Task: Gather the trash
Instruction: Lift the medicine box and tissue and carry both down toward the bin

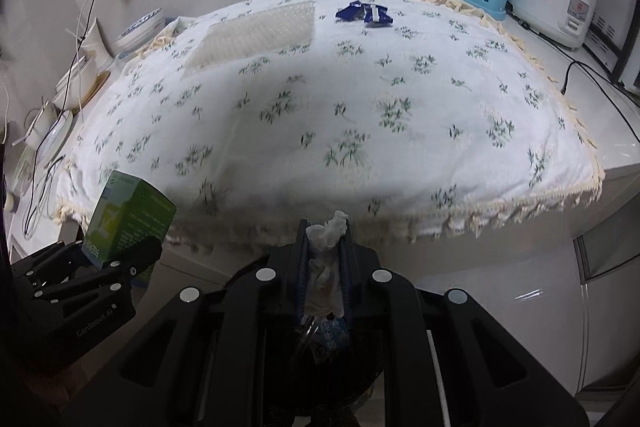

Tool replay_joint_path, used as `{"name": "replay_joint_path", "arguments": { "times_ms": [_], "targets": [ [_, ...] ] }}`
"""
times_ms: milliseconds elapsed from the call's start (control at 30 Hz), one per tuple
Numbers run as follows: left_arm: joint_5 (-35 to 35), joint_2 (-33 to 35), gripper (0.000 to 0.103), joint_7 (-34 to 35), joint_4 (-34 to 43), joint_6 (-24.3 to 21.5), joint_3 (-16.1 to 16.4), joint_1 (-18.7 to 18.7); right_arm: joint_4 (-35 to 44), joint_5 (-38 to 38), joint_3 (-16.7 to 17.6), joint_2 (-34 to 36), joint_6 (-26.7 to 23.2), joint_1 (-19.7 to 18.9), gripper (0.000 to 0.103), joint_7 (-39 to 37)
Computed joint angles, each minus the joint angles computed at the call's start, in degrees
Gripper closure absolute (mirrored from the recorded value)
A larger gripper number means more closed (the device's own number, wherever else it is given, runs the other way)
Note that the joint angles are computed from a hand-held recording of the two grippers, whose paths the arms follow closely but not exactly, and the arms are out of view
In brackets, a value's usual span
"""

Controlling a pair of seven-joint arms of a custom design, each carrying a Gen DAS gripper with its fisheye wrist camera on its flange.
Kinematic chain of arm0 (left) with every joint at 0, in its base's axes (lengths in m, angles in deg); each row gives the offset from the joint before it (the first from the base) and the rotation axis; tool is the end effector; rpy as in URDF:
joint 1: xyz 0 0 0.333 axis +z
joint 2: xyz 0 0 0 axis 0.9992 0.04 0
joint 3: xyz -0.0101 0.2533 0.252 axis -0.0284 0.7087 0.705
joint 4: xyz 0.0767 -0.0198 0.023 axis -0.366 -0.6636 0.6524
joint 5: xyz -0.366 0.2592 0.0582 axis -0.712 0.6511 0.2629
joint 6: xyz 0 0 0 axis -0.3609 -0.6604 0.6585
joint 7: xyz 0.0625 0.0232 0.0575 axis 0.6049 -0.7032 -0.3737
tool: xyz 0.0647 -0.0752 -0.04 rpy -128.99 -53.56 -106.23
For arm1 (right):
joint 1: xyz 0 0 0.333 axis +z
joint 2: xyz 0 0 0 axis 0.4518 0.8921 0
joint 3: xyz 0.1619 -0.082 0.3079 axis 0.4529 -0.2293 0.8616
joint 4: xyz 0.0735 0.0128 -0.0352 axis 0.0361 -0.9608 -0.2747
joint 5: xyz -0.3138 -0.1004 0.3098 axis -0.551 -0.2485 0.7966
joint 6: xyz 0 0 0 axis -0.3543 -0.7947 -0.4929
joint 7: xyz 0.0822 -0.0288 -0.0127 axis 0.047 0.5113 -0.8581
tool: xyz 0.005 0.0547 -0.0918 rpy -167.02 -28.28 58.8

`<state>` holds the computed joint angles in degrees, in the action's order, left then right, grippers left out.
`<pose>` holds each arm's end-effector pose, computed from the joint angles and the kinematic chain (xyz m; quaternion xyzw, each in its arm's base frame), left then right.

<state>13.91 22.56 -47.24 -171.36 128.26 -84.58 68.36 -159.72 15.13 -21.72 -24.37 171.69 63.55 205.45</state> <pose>0.4049 -0.3161 0.6128 -0.7989 0.5564 -0.1588 0.1642 0.4779 0.5149 0.6003 -0.7937 0.5316 -0.1080 0.2753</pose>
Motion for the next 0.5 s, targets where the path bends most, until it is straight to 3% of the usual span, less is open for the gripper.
{"name": "replay_joint_path", "arguments": {
  "times_ms": [167, 500],
  "targets": [
    [-1.32, -1.29, 0.054, -3.13, -3.19, 0.59, -1.17, -1.29, -4.54, 1.47, 0.71, -1.89, -0.46, -0.07, 0.090, -1.62],
    [-2.65, -1.14, 0.054, -8.82, -9.68, 5.08, -2.16, -3.74, -11.21, 1.16, 1.59, -2.59, 3.23, 0.08, 0.090, -2.72]
  ]
}}
